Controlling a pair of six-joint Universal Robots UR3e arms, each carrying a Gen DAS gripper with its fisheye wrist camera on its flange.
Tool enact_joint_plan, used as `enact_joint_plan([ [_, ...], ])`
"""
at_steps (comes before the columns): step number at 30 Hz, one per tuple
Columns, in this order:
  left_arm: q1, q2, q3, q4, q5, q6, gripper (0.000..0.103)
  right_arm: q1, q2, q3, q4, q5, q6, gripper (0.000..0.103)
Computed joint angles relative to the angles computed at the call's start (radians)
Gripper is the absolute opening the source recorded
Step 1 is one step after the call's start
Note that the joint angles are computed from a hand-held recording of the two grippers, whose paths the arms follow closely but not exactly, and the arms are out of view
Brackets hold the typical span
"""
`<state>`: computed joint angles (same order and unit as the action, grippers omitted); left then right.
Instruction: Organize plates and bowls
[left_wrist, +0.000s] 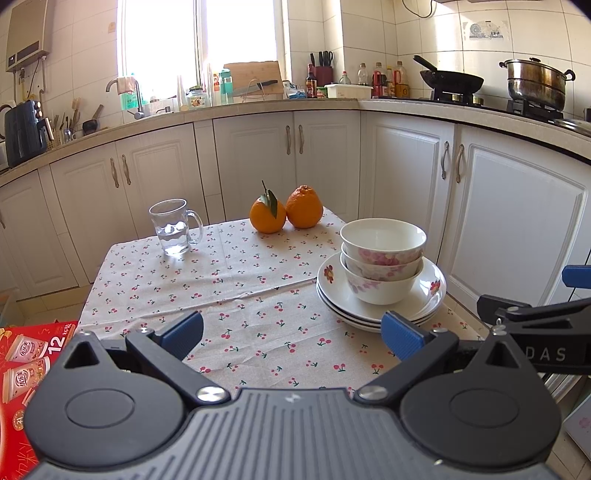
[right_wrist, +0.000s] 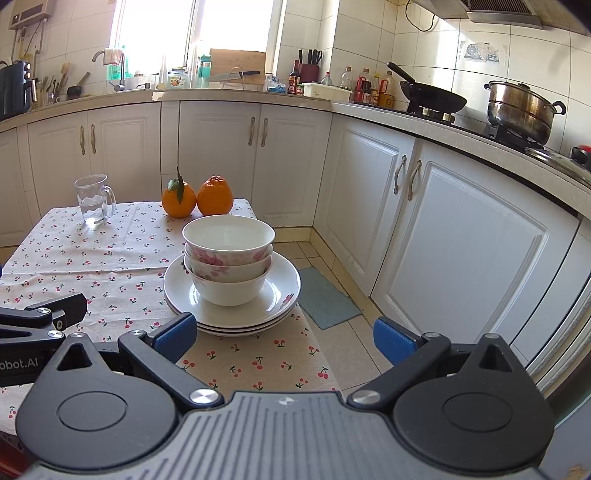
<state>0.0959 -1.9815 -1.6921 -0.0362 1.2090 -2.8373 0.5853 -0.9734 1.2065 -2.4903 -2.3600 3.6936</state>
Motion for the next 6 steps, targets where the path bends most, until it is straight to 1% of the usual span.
enact_joint_plan([
  [6,0.001,-0.004,0.003,-0.002,-0.001,0.002,0.102,0.000,-0.001,0.001,0.002,-0.001,0.001,0.103],
])
